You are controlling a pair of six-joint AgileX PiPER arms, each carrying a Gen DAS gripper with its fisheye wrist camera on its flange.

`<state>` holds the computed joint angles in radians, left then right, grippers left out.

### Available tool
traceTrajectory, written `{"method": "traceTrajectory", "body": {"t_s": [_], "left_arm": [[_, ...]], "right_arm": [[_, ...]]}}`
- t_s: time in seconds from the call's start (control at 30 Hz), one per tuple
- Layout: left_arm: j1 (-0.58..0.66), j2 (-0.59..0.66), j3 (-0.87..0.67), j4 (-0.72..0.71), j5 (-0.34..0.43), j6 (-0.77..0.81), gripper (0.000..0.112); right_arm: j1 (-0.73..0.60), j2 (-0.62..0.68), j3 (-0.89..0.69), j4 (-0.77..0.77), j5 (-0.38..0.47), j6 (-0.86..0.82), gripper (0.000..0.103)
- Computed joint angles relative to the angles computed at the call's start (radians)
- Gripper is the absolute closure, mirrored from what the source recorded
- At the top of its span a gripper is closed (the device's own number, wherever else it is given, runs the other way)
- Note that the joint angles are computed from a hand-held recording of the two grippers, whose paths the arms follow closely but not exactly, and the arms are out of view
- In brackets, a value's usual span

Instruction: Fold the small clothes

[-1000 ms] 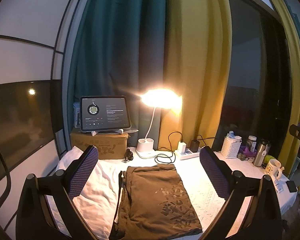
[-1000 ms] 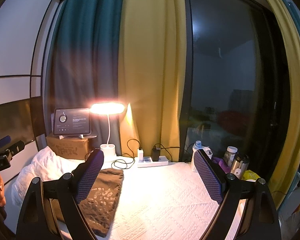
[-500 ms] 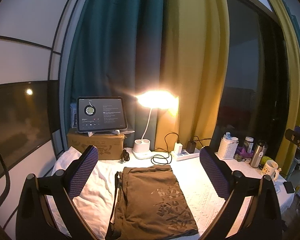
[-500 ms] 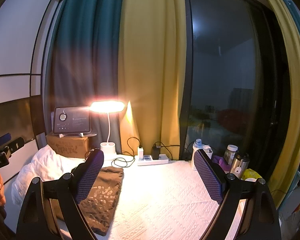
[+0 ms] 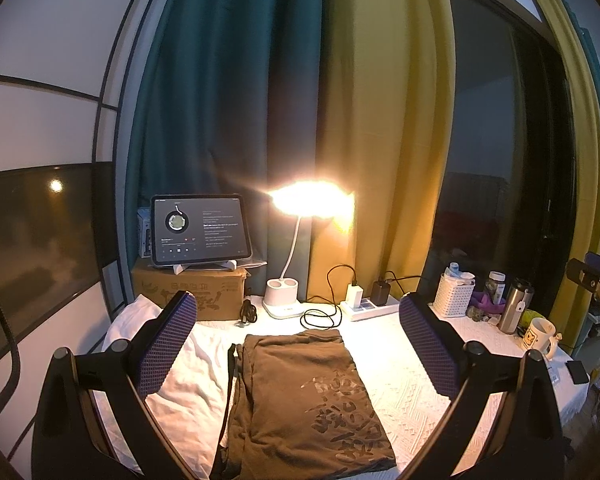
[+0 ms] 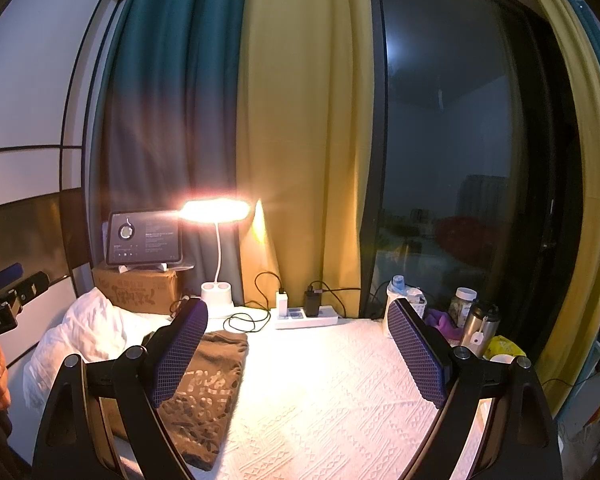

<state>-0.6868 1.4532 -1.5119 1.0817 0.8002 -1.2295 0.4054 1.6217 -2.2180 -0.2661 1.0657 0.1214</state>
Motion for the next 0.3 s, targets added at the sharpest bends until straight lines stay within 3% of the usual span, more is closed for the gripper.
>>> {"method": "traceTrajectory", "body": {"t_s": [0.3], "left_arm": [[0.012,-0.006,0.015,0.002,-0.041,0.013,0.012]], "right_arm": [[0.0,0.011,-0.008,0.007,0.007,-0.009,0.011]]}}
